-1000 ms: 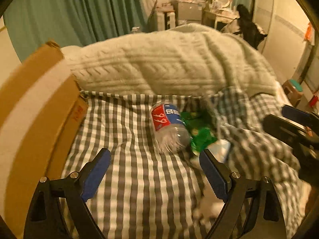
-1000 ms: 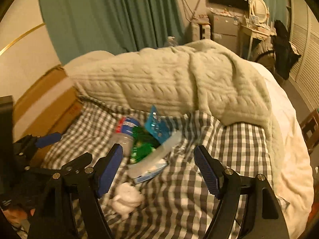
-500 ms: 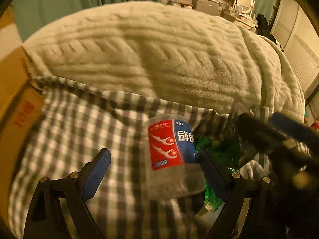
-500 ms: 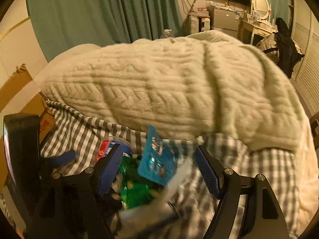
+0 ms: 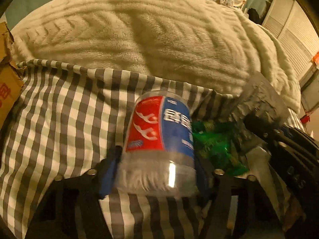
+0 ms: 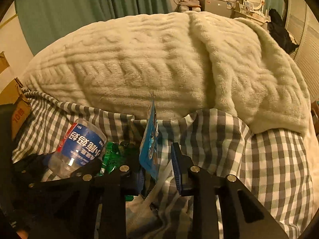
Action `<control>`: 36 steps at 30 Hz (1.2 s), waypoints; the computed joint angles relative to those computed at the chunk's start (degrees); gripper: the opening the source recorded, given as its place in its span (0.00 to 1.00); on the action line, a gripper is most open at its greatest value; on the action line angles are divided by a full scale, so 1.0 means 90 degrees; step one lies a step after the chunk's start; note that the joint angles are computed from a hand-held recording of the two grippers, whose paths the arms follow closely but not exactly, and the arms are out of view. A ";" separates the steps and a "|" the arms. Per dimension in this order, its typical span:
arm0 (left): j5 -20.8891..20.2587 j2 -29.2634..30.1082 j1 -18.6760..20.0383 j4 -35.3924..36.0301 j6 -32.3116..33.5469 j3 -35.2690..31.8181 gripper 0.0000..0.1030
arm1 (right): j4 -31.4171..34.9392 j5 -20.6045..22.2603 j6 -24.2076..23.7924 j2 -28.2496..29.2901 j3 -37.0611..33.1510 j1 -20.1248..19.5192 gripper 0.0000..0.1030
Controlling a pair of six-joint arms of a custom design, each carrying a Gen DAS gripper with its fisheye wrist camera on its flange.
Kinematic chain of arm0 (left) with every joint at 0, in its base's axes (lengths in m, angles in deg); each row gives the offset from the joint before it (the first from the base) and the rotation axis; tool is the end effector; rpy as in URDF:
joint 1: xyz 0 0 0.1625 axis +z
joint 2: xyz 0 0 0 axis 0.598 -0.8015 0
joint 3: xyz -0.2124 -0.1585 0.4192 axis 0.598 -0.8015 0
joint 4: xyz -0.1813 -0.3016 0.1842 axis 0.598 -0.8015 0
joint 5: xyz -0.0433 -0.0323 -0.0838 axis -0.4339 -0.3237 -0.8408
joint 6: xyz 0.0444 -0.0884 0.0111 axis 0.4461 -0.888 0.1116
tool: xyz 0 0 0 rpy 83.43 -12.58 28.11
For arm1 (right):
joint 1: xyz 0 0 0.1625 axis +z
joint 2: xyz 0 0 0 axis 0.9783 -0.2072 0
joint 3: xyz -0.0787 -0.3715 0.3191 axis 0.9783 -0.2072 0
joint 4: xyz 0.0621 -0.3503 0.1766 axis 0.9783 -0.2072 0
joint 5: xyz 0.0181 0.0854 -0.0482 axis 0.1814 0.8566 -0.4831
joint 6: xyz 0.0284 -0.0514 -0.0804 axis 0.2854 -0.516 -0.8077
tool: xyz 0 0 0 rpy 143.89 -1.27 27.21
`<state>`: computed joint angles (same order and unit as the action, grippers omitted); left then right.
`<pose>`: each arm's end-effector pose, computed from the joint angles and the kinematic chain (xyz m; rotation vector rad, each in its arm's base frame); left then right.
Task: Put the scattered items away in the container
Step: 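Grasp the clear cotton-swab tub with the left tool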
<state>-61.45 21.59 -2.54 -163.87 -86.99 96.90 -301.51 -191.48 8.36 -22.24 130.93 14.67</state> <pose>-0.2935 -0.4386 -0.0139 0.3897 2.4500 -0.5201 0.0972 -0.4174 0.2374 0.2823 -2.3305 0.7369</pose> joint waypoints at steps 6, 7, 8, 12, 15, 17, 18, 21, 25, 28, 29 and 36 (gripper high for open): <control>-0.0062 -0.0128 -0.0056 -0.0207 -0.0144 0.0255 0.64 | -0.0052 0.0048 0.0050 -0.0106 0.0190 -0.0071 0.22; -0.0065 -0.0132 -0.0057 -0.0247 -0.0159 0.0285 0.64 | -0.0043 0.0097 0.0063 -0.0135 0.0219 -0.0116 0.22; -0.0047 -0.0130 -0.0069 -0.0267 -0.0185 0.0307 0.64 | -0.0076 0.0126 0.0067 -0.0154 0.0250 -0.0145 0.22; 0.0037 -0.0122 -0.0154 -0.0263 -0.0219 0.0386 0.64 | -0.0167 0.0184 -0.0017 -0.0181 0.0353 -0.0236 0.22; 0.0039 -0.0143 -0.0191 -0.0256 -0.0262 0.0443 0.64 | -0.0197 0.0206 -0.0029 -0.0172 0.0379 -0.0245 0.22; 0.0037 -0.0158 -0.0205 -0.0250 -0.0278 0.0470 0.64 | -0.0048 0.0174 0.0040 -0.0097 0.0196 -0.0189 0.22; 0.0039 -0.0168 -0.0219 -0.0250 -0.0293 0.0493 0.64 | -0.0045 0.0194 0.0043 -0.0106 0.0206 -0.0199 0.23; 0.0053 -0.0199 -0.0268 -0.0275 -0.0340 0.0573 0.64 | -0.0086 0.0208 0.0034 -0.0099 0.0228 -0.0209 0.23; 0.0154 -0.0270 -0.0401 -0.0194 -0.0483 0.0690 0.64 | -0.0286 0.0305 -0.0080 -0.0119 0.0298 -0.0212 0.22; 0.0157 -0.0388 -0.0516 -0.0132 -0.0618 0.0796 0.64 | -0.0427 0.0322 -0.0175 -0.0172 0.0356 -0.0082 0.22; 0.0162 -0.0436 -0.0560 -0.0106 -0.0667 0.0833 0.63 | -0.0455 0.0337 -0.0197 -0.0201 0.0386 -0.0049 0.20; 0.0213 -0.0895 -0.1002 0.0229 -0.1120 0.1186 0.63 | -0.0408 0.0434 -0.0113 -0.0608 0.0616 0.0149 0.19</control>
<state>-59.53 13.54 -11.56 -161.81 -97.07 107.58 -305.19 -187.57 7.34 -27.71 136.47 16.01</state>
